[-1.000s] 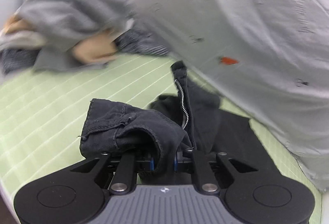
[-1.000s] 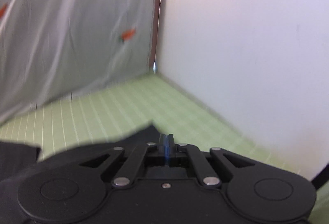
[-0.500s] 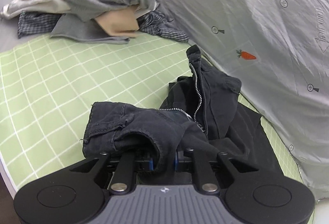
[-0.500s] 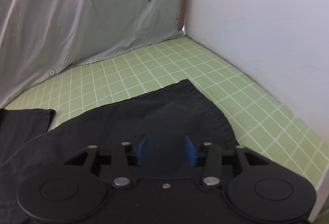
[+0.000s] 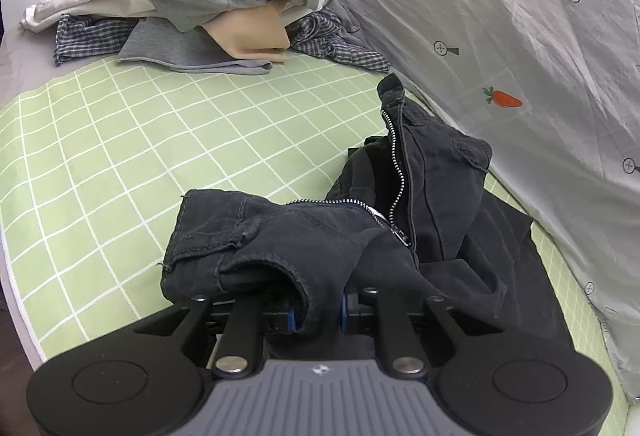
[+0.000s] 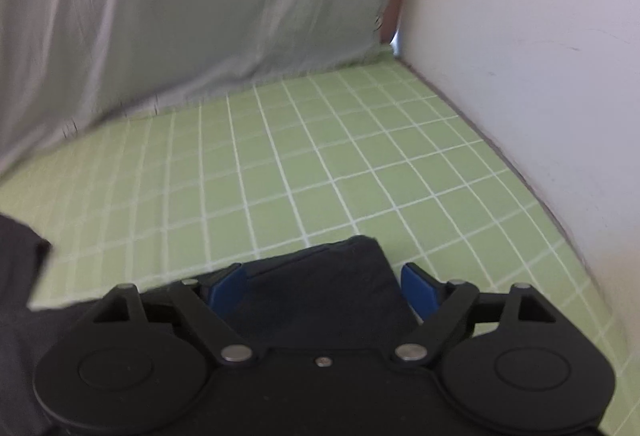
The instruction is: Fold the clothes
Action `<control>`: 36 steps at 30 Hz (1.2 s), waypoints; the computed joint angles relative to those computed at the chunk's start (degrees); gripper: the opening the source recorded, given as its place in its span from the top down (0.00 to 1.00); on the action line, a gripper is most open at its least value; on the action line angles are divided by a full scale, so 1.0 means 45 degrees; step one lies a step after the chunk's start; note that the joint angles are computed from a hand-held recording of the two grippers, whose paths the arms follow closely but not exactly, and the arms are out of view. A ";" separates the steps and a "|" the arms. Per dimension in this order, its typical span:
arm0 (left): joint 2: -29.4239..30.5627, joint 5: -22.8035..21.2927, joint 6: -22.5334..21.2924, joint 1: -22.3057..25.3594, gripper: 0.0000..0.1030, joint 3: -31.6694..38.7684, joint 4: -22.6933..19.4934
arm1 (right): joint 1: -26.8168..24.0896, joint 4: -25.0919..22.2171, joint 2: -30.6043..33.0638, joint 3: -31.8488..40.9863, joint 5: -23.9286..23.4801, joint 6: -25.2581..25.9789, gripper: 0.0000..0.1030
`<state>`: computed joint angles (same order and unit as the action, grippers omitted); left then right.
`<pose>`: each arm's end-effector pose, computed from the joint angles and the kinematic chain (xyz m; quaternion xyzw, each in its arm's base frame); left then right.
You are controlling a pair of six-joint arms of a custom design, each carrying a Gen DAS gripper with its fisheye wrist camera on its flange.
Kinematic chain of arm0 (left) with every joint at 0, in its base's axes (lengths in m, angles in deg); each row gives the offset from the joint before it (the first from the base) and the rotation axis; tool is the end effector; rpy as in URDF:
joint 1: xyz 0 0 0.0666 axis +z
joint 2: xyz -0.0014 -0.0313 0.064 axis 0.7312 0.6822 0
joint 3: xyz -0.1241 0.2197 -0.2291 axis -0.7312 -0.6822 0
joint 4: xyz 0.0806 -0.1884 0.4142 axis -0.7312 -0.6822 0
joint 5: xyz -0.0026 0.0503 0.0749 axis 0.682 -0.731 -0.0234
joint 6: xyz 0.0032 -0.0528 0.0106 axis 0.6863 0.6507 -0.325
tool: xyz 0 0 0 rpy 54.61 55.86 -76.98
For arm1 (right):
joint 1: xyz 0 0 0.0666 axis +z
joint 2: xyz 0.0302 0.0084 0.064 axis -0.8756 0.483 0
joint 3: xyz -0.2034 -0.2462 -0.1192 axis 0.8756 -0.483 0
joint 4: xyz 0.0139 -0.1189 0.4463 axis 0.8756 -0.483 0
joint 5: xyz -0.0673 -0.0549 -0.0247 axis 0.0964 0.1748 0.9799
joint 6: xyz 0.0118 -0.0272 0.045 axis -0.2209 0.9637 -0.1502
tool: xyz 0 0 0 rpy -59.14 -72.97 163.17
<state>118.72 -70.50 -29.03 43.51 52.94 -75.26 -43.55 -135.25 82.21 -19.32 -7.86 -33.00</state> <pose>0.4615 -0.0288 0.3630 -0.2207 0.9205 -0.0987 0.3070 0.3457 0.0885 0.3352 0.3559 0.8726 -0.1194 0.3125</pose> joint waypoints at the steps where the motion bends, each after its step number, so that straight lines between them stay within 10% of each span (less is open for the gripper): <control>1: 0.0023 -0.0113 0.0029 -0.0053 0.80 0.0039 -0.0067 | -0.0218 -0.0065 0.0180 0.0070 -0.0251 0.0378 0.18; 5: 0.0092 -0.0561 0.0050 -0.0270 0.78 0.0156 -0.0302 | -0.0574 0.0708 -0.0342 -0.0461 -0.1126 0.1372 0.40; 7: 0.0149 -0.0773 0.0036 -0.0375 0.78 0.0225 -0.0429 | -0.0475 0.0919 -0.0525 -0.0644 -0.1135 0.1881 0.84; 16: 0.0407 -0.0018 -0.0146 -0.0405 0.66 0.0471 -0.0888 | -0.0368 0.0855 -0.0466 -0.0464 0.1525 0.3265 0.89; 21: 0.0251 0.0500 -0.0383 -0.0554 0.59 0.0098 -0.1008 | -0.1171 -0.0418 0.0652 0.0314 0.1799 0.1530 0.86; 25: -0.0407 0.0864 -0.0289 -0.0334 0.52 -0.0581 -0.0868 | -0.0236 -0.1105 0.0880 0.0572 0.2652 0.0422 0.40; 28: -0.1297 0.1771 0.0416 0.0086 0.47 -0.1478 -0.0323 | 0.0861 -0.1871 0.0477 0.0403 0.2850 -0.1577 0.28; 36: -0.3128 0.5215 0.6116 0.1549 0.33 -0.4461 0.3995 | 0.4187 -0.4158 -0.0068 -0.0096 0.1957 -0.9733 0.22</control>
